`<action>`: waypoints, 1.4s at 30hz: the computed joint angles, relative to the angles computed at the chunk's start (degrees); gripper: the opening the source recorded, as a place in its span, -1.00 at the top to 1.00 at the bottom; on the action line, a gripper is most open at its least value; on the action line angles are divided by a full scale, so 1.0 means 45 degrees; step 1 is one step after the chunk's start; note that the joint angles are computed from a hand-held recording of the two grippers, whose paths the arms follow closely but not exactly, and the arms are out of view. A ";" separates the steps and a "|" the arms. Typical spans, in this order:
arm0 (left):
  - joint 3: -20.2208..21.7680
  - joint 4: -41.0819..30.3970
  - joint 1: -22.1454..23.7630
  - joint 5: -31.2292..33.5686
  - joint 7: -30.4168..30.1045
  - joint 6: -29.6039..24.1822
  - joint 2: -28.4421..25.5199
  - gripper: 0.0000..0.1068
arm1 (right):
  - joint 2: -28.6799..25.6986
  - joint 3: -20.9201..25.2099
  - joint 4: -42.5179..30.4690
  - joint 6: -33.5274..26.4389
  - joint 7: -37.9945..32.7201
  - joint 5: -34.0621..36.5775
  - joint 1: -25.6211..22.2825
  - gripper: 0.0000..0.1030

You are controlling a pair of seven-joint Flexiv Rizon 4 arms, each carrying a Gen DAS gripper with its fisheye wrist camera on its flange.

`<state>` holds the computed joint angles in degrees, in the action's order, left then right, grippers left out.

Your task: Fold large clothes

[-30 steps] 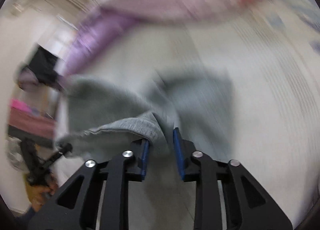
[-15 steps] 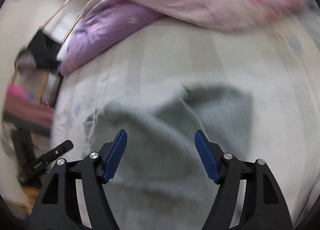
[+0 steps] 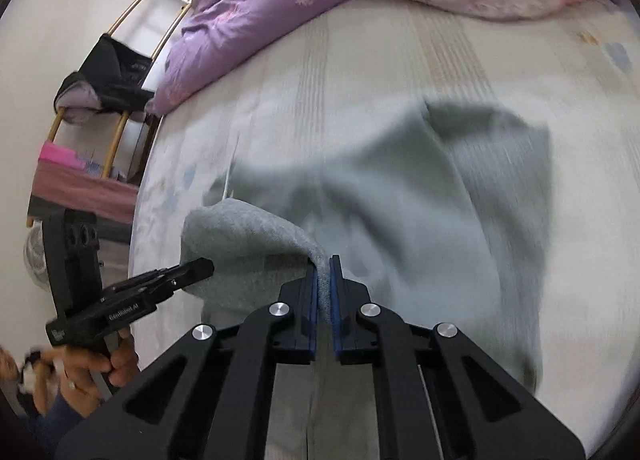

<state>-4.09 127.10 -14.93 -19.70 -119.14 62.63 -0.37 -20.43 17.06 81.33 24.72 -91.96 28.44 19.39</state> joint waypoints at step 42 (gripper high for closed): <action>-0.1677 0.0769 -0.2868 -1.4753 0.8359 -0.0625 -0.2755 0.17 | 0.1914 -0.0223 0.4010 0.0249 0.7887 -0.3115 0.1518 0.78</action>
